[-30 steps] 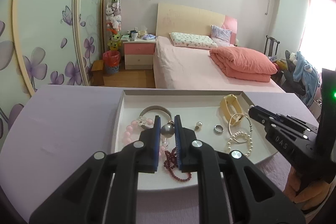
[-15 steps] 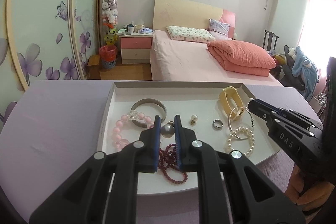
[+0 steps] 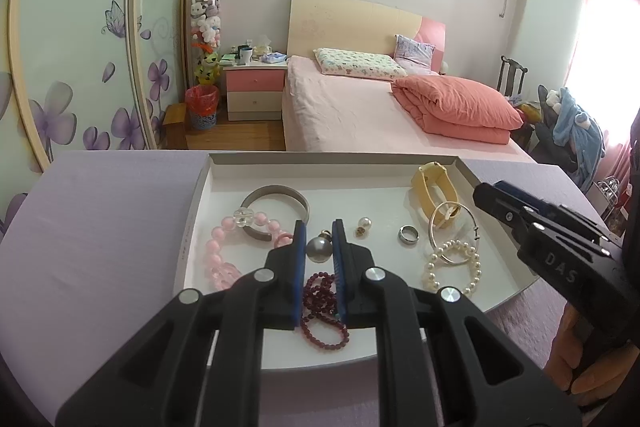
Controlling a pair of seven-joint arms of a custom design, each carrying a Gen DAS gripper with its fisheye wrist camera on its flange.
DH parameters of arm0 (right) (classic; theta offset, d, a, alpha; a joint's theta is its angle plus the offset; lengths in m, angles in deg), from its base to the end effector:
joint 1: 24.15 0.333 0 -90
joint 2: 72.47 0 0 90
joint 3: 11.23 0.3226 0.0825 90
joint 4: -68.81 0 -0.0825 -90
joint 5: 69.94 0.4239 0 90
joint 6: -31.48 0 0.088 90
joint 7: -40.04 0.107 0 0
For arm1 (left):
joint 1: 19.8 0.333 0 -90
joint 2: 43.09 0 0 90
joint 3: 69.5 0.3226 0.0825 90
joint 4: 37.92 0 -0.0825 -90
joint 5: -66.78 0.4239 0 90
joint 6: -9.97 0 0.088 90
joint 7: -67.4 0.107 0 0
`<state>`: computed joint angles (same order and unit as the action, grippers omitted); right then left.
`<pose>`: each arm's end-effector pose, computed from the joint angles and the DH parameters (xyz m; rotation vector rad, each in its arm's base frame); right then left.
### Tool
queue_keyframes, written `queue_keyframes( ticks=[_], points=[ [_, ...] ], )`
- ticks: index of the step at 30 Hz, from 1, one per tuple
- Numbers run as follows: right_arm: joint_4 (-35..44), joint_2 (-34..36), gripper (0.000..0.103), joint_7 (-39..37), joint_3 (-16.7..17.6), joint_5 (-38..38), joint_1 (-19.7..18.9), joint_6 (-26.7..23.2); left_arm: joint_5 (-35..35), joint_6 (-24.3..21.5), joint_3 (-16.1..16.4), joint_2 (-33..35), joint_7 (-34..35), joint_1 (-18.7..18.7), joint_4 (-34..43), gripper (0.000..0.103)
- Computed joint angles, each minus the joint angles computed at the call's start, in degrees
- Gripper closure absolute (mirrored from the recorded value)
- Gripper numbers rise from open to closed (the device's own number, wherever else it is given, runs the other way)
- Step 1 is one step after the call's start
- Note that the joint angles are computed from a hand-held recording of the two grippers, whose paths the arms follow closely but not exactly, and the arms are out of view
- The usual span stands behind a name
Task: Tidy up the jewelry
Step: 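Carry both earrings into the tray and open both tools to release them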
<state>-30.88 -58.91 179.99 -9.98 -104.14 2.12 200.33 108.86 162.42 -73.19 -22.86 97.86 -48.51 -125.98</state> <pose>0.6146 0.3601 0.5377 -1.6498 1.4432 -0.5766 0.6292 -0.4132 0.5309 -1.6875 1.7517 -0.9693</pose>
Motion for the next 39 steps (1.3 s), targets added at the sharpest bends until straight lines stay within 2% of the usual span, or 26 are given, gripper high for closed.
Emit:
queue_keyframes(
  ticks=[2,18,28,39],
  points=[
    [-0.2,-0.35,0.06,2.49,-1.27,-2.51,0.91,0.31,0.0,-0.02,0.01,0.11,-0.07,-0.09,0.11,0.089],
    [-1.14,-1.09,0.06,12.6,-2.55,-12.04,0.68,-0.23,-3.11,0.29,0.13,2.5,2.94,-0.34,2.19,0.089],
    [-1.67,-0.96,0.06,12.35,-1.86,-12.14,-0.22,0.2,-6.16,-1.23,1.13,5.76,5.05,-1.09,5.47,0.089],
    [-1.7,-0.84,0.06,11.88,-1.72,-11.58,-0.26,0.01,-8.64,-0.57,1.58,7.16,7.2,-1.78,6.65,0.089]
  ],
)
